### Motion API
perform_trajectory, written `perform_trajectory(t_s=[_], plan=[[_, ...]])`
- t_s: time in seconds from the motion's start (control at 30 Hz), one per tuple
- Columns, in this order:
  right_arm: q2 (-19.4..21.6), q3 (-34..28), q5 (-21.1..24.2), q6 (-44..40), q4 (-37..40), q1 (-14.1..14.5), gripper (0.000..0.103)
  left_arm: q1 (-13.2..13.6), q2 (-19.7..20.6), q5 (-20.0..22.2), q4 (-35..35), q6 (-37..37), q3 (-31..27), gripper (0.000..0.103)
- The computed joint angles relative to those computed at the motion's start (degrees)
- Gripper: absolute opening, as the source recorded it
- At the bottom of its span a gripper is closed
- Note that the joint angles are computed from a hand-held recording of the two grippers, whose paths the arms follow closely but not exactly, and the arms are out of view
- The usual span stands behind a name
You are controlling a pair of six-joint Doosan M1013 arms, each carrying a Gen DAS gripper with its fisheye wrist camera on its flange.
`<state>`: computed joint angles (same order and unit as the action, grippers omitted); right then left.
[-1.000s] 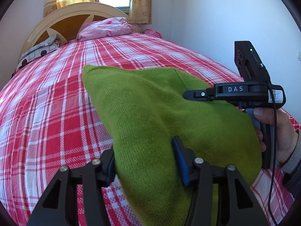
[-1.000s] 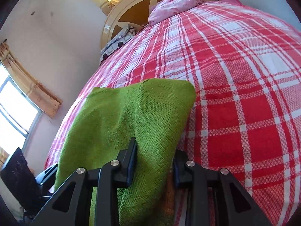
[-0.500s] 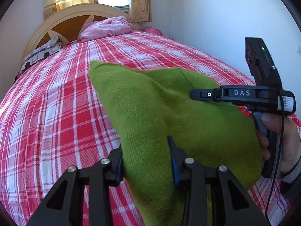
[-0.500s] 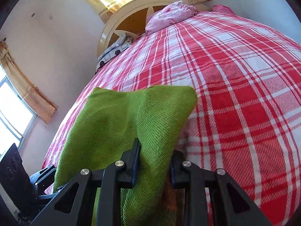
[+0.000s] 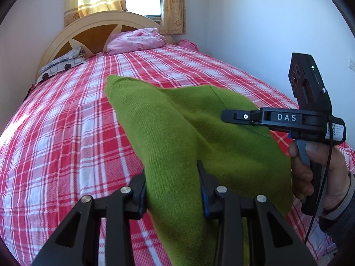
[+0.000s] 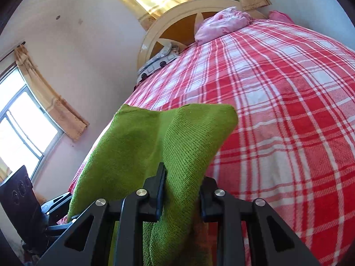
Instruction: Fold small clothes
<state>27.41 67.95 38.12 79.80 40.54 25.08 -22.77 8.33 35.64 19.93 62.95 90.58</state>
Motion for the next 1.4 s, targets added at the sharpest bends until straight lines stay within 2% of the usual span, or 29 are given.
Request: perform_trajectory(t_s=[0.4, 0.67, 1.4], plan=[[-0.33, -0.58, 0.86, -5.26, 5.23, 3.49, 0.025, 0.23, -6.00, -1.34, 8.47, -9.71, 6.17, 0.038], [0.69, -2.45, 2.60, -7.66, 7.44, 5.69, 0.025, 0.81, -8.97, -0.60, 13.10, -15.82, 9.12, 0.038], [4.65, -8.45, 7.77, -9.44, 8.37, 10.69, 0.025, 2.28, -15.75, 2.44, 19.86, -24.61, 16.27, 0.038]])
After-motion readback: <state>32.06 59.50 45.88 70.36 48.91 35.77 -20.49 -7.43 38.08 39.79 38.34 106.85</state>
